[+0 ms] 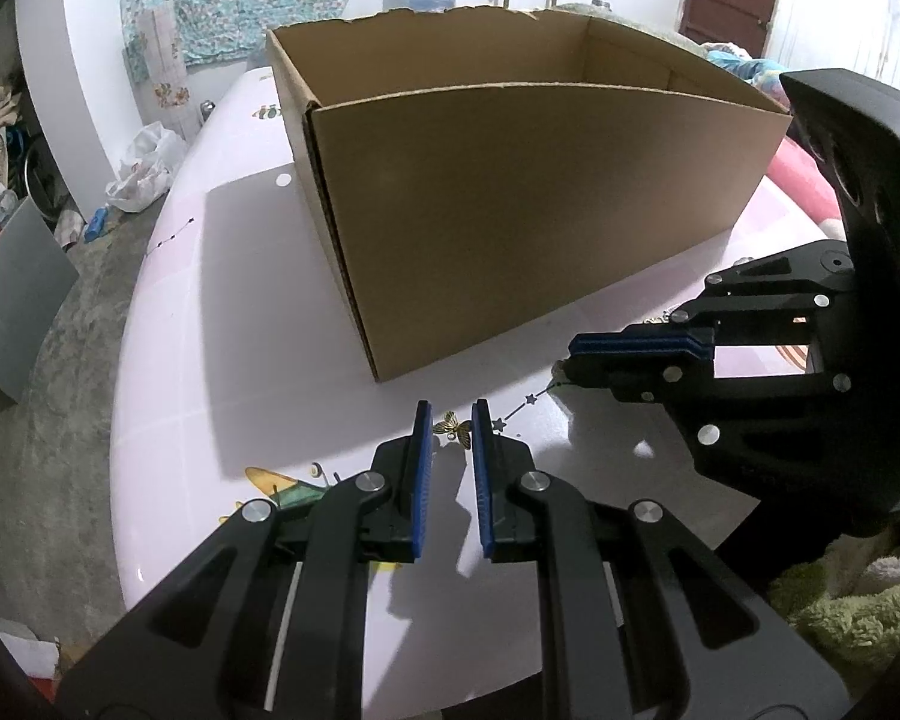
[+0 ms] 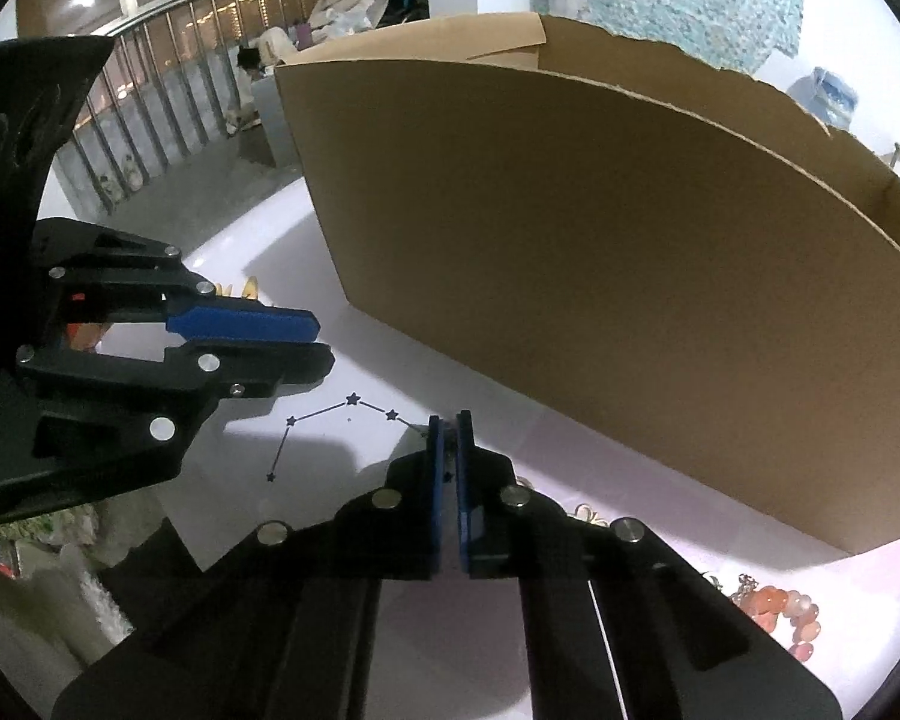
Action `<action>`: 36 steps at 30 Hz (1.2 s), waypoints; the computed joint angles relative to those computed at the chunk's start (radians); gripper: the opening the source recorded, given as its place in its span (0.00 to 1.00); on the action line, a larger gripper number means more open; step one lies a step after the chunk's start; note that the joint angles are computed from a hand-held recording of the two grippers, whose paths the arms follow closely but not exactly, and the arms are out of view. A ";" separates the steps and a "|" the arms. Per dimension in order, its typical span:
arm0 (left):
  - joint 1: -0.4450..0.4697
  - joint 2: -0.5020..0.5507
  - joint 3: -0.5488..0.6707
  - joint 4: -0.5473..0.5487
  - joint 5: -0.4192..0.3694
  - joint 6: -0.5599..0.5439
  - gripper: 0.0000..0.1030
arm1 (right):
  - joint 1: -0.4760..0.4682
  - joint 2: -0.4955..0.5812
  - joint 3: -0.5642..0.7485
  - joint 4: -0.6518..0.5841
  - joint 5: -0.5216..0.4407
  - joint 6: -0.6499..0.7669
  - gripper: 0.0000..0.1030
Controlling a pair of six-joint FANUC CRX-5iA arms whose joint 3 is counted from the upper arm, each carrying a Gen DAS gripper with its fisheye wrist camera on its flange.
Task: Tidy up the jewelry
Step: 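Carry the gold charm over the box with the left gripper, then open the left gripper to drop the charm into the box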
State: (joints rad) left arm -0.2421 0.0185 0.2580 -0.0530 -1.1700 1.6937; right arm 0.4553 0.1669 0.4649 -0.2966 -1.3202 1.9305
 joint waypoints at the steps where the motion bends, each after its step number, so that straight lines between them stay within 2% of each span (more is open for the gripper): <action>1: -0.001 -0.002 0.000 -0.002 0.001 -0.001 0.12 | -0.013 0.002 0.012 -0.018 -0.014 -0.001 0.01; 12: -0.031 -0.044 0.029 -0.048 0.009 0.020 0.12 | -0.094 -0.071 0.042 -0.108 -0.011 -0.023 0.01; 17: -0.025 -0.063 0.069 -0.011 0.044 -0.012 0.12 | -0.142 -0.070 0.117 -0.168 0.011 -0.028 0.01; 22: -0.021 -0.043 0.137 0.018 0.099 -0.071 0.12 | -0.198 -0.011 0.256 -0.231 0.046 -0.048 0.01; 25: -0.022 0.004 0.199 0.031 0.130 -0.097 0.12 | -0.206 0.026 0.306 -0.205 0.070 -0.067 0.01; 29: -0.017 0.128 0.322 0.073 0.120 -0.128 0.12 | -0.193 0.095 0.367 -0.116 0.085 -0.129 0.01; 36: -0.016 0.407 0.643 0.096 -0.088 -0.114 0.12 | -0.138 0.208 0.412 0.102 0.087 -0.243 0.01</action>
